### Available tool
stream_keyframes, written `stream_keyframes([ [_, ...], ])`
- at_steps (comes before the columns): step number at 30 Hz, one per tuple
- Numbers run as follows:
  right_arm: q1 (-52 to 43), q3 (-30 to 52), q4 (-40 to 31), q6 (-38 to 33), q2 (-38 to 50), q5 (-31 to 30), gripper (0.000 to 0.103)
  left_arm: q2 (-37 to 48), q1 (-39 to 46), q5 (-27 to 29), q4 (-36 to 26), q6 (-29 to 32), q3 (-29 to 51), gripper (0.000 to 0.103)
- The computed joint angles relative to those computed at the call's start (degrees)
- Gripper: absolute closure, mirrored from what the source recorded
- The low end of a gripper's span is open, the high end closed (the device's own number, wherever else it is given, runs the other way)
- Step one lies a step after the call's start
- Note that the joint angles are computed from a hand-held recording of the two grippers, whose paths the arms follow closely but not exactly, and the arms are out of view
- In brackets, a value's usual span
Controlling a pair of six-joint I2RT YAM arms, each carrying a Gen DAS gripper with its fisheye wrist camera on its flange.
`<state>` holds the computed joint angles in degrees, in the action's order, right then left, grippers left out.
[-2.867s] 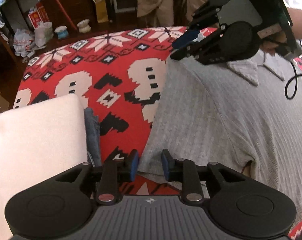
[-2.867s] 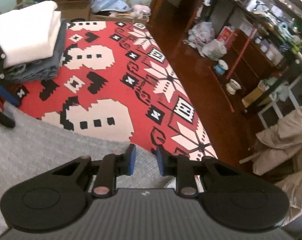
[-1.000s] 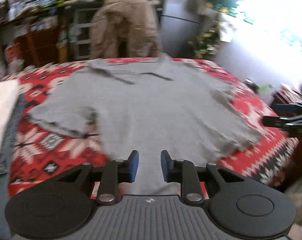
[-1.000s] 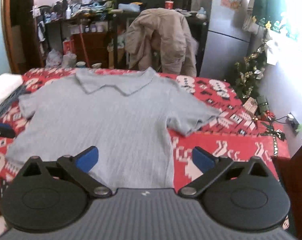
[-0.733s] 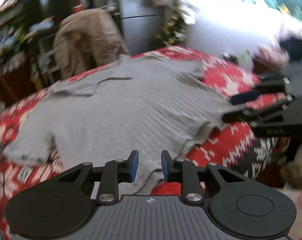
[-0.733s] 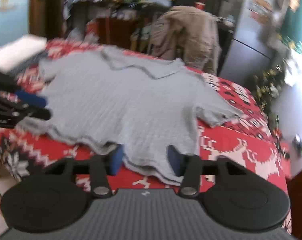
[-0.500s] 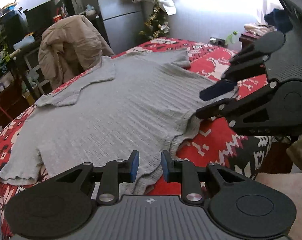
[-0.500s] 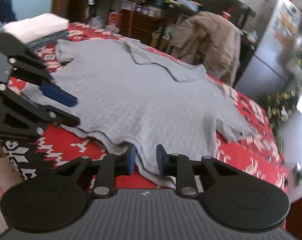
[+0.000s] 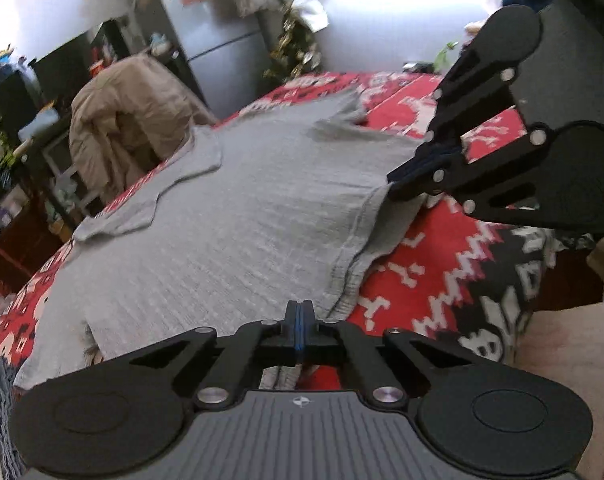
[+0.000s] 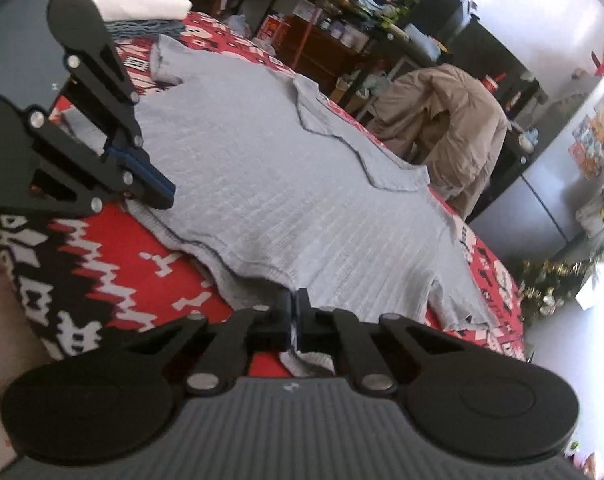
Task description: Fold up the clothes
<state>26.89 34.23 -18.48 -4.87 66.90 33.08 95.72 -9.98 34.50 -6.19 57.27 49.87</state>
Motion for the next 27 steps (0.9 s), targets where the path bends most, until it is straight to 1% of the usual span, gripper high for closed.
stream_keyframes([
  [2, 0.3, -0.1, -1.2, 0.0, -1.4, 0.0, 0.102, -0.7, 1.1, 2.2, -3.4, 1.4, 0.8, 0.103],
  [4, 0.2, -0.1, -2.2, 0.2, -2.7, -0.3, 0.103, -1.7, 1.3, 1.9, -3.8, 2.4, 0.3, 0.103],
  [6, -0.1, -0.7, -3.0, 0.5, -3.8, -1.0, 0.103, -2.5, 1.0, 1.1, -1.4, 1.6, -1.3, 0.103],
  [8, -0.2, -1.6, -3.0, 0.4, -3.8, -1.3, 0.103, -2.6, 0.0, -0.6, 1.8, 0.4, -2.6, 0.096],
  [10, 0.1, -2.5, -2.6, 0.4, -3.3, -0.8, 0.103, -2.1, -1.1, -1.5, 4.6, 0.2, -3.0, 0.093],
  [11, 0.1, -2.6, -2.5, 0.4, -3.4, -0.7, 0.103, -1.4, -1.7, -1.8, 5.0, 0.4, -2.5, 0.093],
  [15, -0.2, -2.9, -2.5, 0.6, -3.9, -2.0, 0.103, 0.2, -3.0, -1.9, 3.0, 2.7, -0.1, 0.093],
  [18, 0.2, -3.2, -2.7, -0.7, -4.6, -2.4, 0.103, -0.2, -1.8, -1.2, 2.2, 4.0, 0.1, 0.093],
  [21, -1.2, -3.5, -3.1, -0.1, -4.3, -2.8, 0.103, -0.6, 0.1, -1.1, 1.3, 4.7, 0.2, 0.093],
  [23, -3.0, -3.1, -3.7, 0.7, -4.5, -4.6, 0.103, -0.7, 1.5, -1.4, 0.8, 7.5, 0.3, 0.092],
  [24, -3.7, -3.1, -4.2, 1.6, -5.4, -5.6, 0.102, -0.6, 2.1, -1.7, 0.6, 9.0, 0.4, 0.091],
  [27, -4.8, -3.1, -5.0, 3.0, -7.1, -7.1, 0.100, 0.3, 3.5, -2.5, -0.5, 13.0, 1.4, 0.089],
])
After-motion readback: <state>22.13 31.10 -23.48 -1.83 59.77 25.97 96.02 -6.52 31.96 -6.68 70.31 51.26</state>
